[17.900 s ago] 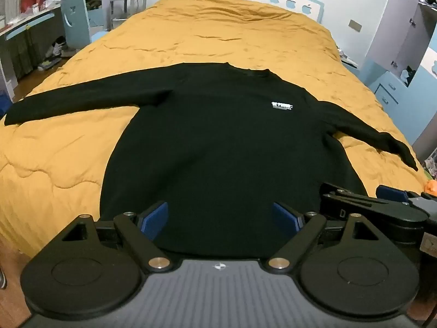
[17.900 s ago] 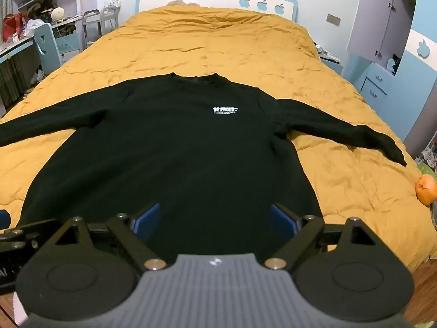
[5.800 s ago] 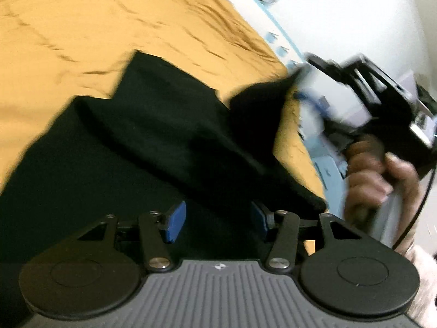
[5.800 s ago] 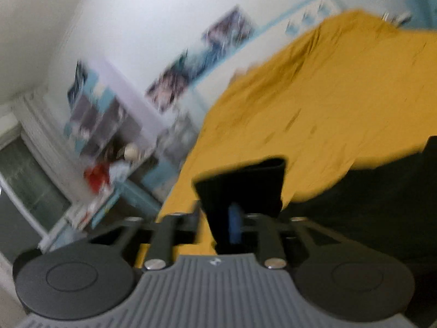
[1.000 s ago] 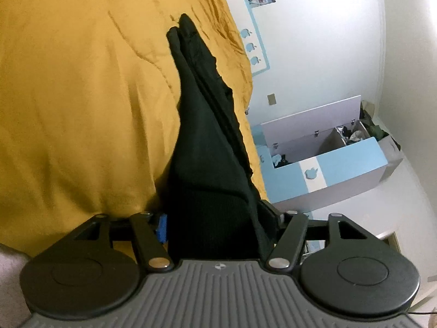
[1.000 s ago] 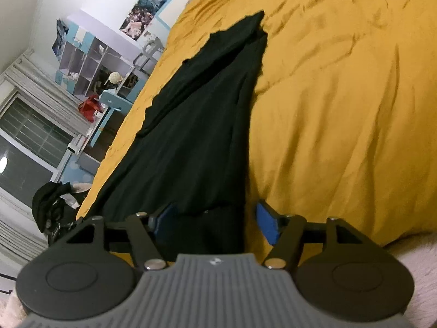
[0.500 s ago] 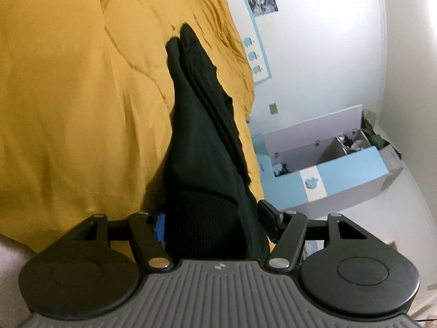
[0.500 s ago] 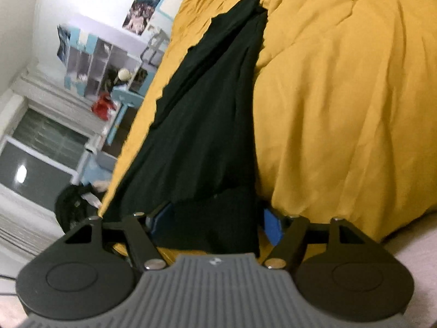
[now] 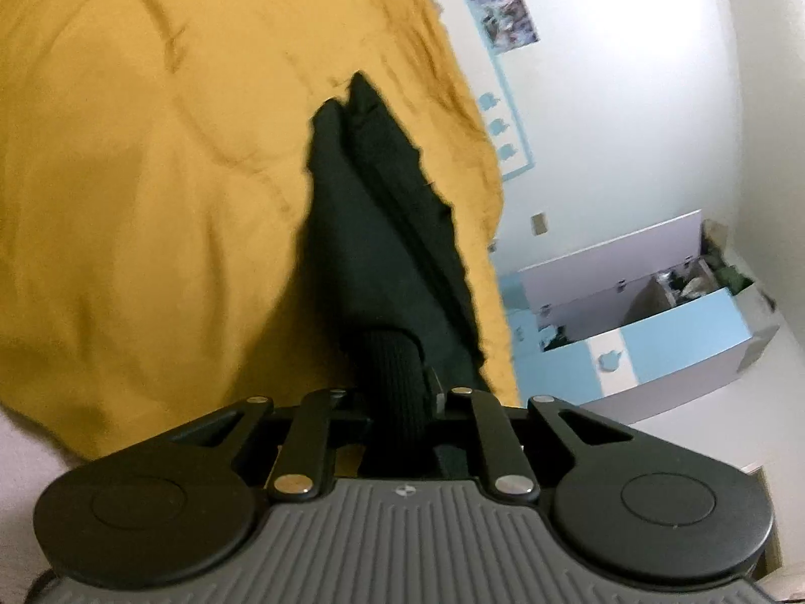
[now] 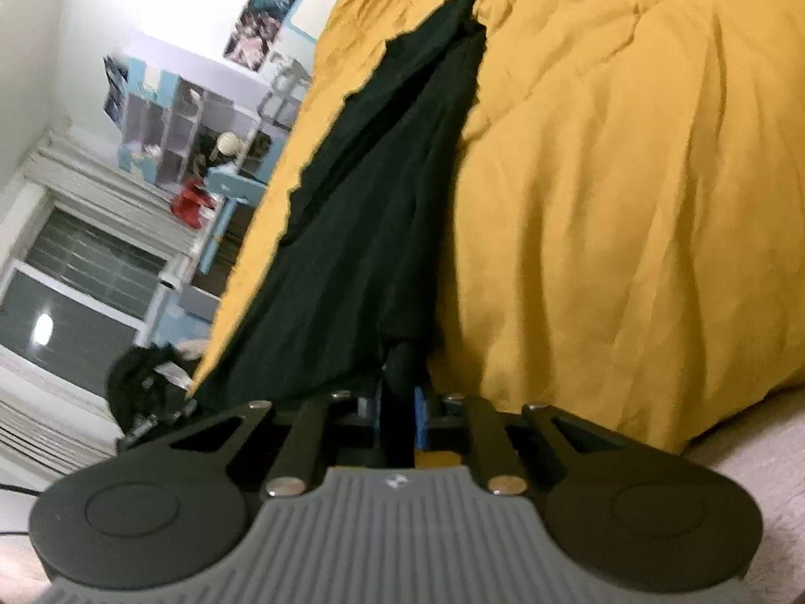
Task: Fold small clothes
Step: 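Grasp the folded sweatshirt edge with both grippers and lift it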
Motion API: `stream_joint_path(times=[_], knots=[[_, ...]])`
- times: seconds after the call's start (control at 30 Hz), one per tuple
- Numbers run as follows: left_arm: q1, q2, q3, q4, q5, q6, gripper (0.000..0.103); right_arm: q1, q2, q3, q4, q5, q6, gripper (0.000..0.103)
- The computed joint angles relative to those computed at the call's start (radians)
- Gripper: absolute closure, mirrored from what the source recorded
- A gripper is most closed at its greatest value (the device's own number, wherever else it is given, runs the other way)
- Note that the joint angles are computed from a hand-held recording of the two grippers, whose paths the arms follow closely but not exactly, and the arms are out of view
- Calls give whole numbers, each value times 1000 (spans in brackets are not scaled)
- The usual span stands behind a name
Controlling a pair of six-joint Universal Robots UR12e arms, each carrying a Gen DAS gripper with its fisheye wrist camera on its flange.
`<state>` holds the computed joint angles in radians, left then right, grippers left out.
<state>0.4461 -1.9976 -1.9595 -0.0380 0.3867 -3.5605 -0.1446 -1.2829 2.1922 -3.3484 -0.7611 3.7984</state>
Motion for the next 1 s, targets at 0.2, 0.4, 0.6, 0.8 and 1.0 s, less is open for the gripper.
stream_joint_path(times=[0.2, 0.4, 0.6, 0.8, 1.0], knots=[[-9, -1, 20, -33, -7, 16, 88, -17, 39, -21, -211, 67, 190, 96], [-14, -50, 48, 176, 0, -187, 88, -1, 125, -76, -500, 39, 500, 96], [-43, -83, 131, 260, 48, -281, 90, 12, 176, -158, -606, -28, 665, 98], [-93, -215, 360, 353, 52, -470, 90, 26, 276, -342, -658, -142, 819, 98], [-153, -368, 653, 240, 141, -486, 91, 36, 410, -614, -503, -254, 808, 98]])
